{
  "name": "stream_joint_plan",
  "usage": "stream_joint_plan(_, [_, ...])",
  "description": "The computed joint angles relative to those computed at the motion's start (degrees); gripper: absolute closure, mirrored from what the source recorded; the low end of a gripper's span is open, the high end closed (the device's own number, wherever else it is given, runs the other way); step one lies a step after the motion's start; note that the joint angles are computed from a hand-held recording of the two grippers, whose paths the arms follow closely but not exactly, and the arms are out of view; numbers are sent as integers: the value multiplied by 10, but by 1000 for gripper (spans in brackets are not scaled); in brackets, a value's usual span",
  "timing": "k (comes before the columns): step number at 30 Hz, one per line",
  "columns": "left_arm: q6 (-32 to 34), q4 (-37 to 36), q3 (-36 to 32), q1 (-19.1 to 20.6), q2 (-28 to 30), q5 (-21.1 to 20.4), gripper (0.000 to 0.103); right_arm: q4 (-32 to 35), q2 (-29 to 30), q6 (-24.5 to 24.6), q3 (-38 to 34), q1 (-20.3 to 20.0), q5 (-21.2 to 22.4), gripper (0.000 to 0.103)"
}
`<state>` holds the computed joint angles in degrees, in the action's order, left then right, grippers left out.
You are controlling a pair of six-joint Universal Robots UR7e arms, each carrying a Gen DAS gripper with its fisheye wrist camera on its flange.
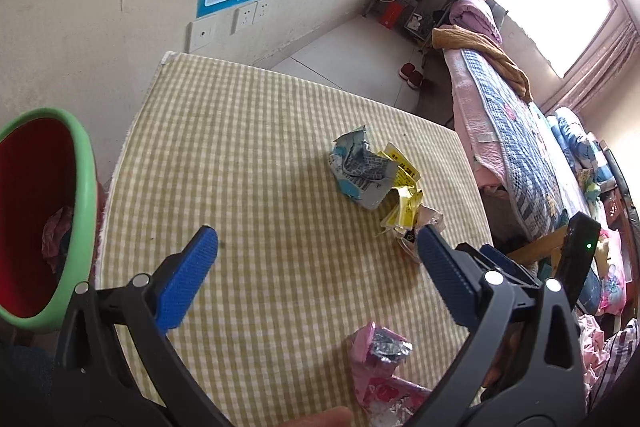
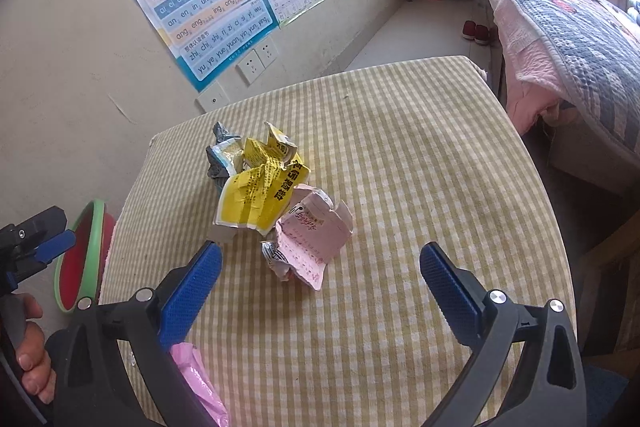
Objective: Collect trash
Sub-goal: 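Move both tools back over the remaining wrappers on the table, then grasp the pink paper wrapper with the right tool while the left tool grasps the silver-blue wrapper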
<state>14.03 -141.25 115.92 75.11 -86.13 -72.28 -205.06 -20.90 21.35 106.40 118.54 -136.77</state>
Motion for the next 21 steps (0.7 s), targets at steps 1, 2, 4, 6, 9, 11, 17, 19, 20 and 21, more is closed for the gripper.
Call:
stream_joint_plan(1, [0,0,-2,-3,11,2,6,-2,3,-4,-1,-5,6,7])
stream_joint_plan(2, [2,0,-6,-6,22,4,6,-2,5,-8,-3,-10,10,7])
stream_joint_plan(4, [8,1,-11,-11,41,6,6,-9,11,-11,-4,-19,18,7])
stream_joint_plan(6, [14,-2,-14,-13,59,8,6,-15,14,-12,-4,-28,28,7])
stream_joint_plan(9, [17,-2,-25,-15,85,12,6,-24,17,-18,-4,-38,40,9])
stream_joint_plan(11, [19,-4,-33,-13,102,13,6,-27,17,-24,-4,-41,44,11])
stream_joint_plan(17, [20,4,-65,-11,151,16,6,-11,22,-46,-17,-43,46,15])
stream_joint_plan(19, [24,1,-72,-11,164,16,6,-5,26,-54,-24,-44,44,15])
stream_joint_plan(20, [25,0,-76,-11,170,16,6,-5,29,-57,-26,-44,42,15])
stream_joint_plan(21, [24,-2,-79,-11,175,16,6,-6,30,-61,-28,-44,40,15])
